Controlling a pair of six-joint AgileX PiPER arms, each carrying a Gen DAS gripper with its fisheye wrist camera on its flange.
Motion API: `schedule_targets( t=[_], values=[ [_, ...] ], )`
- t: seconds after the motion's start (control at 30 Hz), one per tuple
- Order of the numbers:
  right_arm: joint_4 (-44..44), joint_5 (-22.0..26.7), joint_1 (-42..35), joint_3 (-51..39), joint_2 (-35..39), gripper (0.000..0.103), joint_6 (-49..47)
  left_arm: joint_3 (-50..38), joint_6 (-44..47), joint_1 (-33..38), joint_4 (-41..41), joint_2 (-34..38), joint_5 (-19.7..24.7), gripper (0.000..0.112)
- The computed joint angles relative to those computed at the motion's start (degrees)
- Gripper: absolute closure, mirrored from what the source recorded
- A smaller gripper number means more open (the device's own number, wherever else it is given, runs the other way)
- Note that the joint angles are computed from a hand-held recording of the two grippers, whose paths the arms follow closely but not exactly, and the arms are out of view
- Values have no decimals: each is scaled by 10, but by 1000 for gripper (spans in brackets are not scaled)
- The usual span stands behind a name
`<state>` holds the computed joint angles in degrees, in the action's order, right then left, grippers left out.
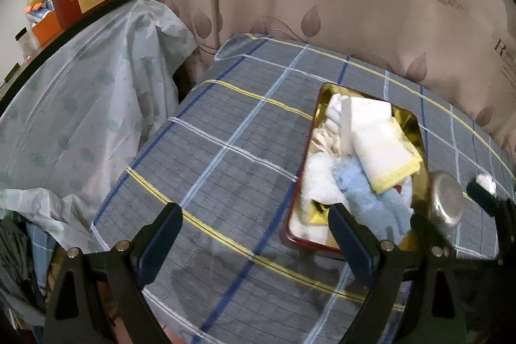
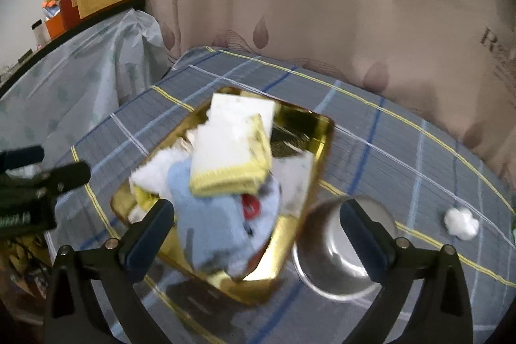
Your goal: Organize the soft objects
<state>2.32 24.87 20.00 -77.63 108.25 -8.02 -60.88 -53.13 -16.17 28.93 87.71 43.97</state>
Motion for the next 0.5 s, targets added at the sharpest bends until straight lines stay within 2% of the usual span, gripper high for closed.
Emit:
schedule_targets(
  t=[0.27, 0.4, 0.5],
  values=[
    [-28, -24, -3, 90, -65, 0, 31, -22, -17, -40, 4, 17, 17, 18],
    [-80, -36, 5, 117, -84, 0, 76, -33, -18, -50, 4, 26, 19, 18],
    [-37, -30, 2, 121, -88, 0, 37, -41, -13, -54, 0, 33, 21, 18]
  ],
)
